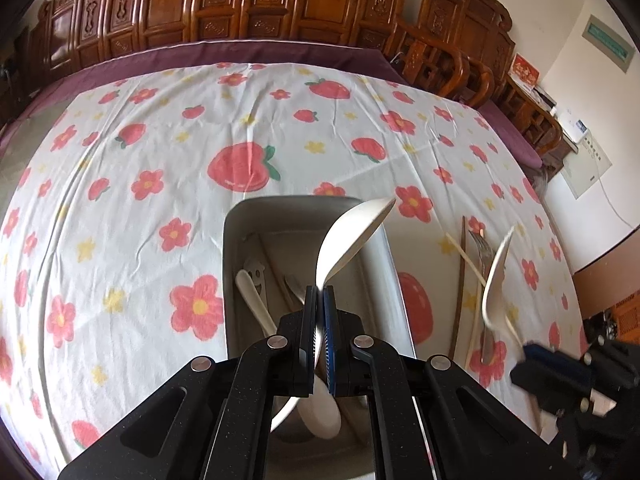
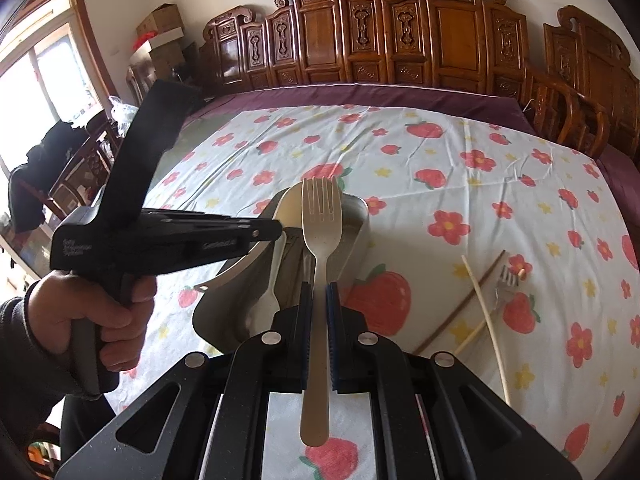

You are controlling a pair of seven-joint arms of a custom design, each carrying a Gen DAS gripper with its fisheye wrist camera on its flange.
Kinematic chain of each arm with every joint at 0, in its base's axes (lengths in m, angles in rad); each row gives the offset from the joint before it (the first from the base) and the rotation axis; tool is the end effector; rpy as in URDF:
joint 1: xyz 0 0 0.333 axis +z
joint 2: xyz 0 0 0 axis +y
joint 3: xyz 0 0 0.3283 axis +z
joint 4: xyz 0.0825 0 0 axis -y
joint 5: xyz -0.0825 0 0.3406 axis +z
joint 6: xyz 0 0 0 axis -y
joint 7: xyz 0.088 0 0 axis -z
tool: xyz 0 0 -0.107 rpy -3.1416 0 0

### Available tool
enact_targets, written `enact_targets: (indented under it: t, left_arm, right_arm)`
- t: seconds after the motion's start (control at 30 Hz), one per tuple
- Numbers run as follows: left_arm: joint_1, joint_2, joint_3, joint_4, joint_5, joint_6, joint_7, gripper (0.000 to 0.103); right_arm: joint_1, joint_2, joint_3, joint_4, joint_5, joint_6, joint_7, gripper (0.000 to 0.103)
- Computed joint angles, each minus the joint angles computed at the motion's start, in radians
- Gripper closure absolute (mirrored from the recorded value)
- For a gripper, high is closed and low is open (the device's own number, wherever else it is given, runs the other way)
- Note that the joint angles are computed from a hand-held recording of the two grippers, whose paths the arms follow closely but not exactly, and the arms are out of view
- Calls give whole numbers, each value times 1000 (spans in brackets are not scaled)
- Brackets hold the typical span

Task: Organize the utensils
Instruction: 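Lower the knife and fork into the tray and open both tools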

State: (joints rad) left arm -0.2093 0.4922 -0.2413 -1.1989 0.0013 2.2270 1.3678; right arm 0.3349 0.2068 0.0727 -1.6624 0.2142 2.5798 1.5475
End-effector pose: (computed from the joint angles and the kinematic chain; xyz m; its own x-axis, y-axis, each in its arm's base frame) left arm 0.6530 -0.2625 0.5842 -0.2378 -0.9475 0.2137 -0.8680 0.1086 -0.4846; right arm 0.5856 0.2435 0.5923 0.3452 -0.9163 -0.2030 -0.7578 -0.1445 -0.6363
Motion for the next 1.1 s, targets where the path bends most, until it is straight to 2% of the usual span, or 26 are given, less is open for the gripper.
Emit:
enact_targets:
  t: [0.2, 0.3, 0.37, 0.7, 1.1]
  left_arm:
    - [-4, 62, 1, 90, -9, -43, -10, 100]
    - [-4, 56, 6, 80, -1, -35, -11, 99]
    - [7, 36, 4, 54, -8, -20, -10, 93]
    - [43, -118, 21, -135, 29, 63, 28, 91]
    - [84, -272, 40, -335, 45, 134, 74, 89]
  right_arm:
    - [3, 11, -1, 10, 1, -6, 8, 94]
    - [4, 13, -2, 9, -2, -9, 16, 94]
    - [6, 17, -4, 10, -9, -9, 22, 94]
    - [14, 106, 9, 105, 33, -25, 41, 94]
    - [44, 283, 14, 317, 56, -116, 90, 94]
